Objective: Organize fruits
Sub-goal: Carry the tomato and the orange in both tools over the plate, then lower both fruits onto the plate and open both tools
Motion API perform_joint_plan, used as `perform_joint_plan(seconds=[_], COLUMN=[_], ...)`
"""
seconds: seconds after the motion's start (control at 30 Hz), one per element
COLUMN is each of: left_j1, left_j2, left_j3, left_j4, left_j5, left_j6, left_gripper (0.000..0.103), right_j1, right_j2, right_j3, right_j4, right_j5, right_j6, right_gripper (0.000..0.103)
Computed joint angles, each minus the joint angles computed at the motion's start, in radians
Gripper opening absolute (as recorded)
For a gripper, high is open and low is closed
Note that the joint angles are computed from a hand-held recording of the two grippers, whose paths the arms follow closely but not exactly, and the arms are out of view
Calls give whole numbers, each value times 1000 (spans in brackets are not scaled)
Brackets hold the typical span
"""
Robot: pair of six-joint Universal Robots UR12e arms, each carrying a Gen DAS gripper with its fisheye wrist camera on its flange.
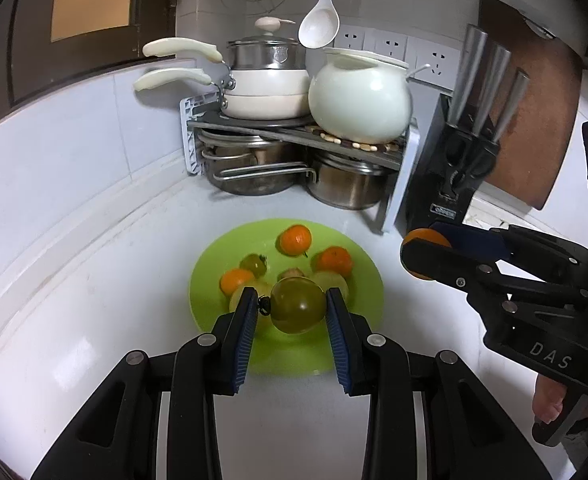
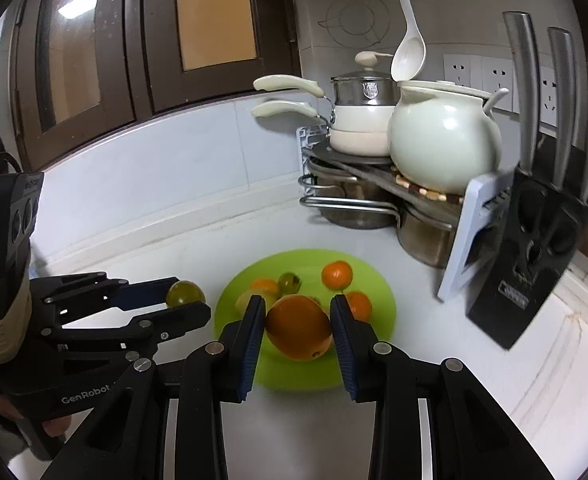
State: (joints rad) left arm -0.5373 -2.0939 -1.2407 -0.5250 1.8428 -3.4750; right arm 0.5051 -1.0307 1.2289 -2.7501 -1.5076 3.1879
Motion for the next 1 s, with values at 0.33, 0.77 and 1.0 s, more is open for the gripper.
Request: perform_joint_plan(seconds=[0.33, 0.77, 1.0], left_j1=[37, 68, 73], left_j2=[-65, -145, -149], left_j3=[105, 207, 202], left_j4=[-54, -162, -166], left_j5=[-45, -106, -97], left_j6=[23, -10, -30], left_gripper=[34, 34, 42], right_j1=[-17, -35, -37], right_j2=[88, 187, 222], right_j3=[-139, -273, -317], right_j4=[81, 192, 230], right_j5=[26, 76, 89], right_j6=[-21, -25, -19], right_gripper=[35, 35, 35])
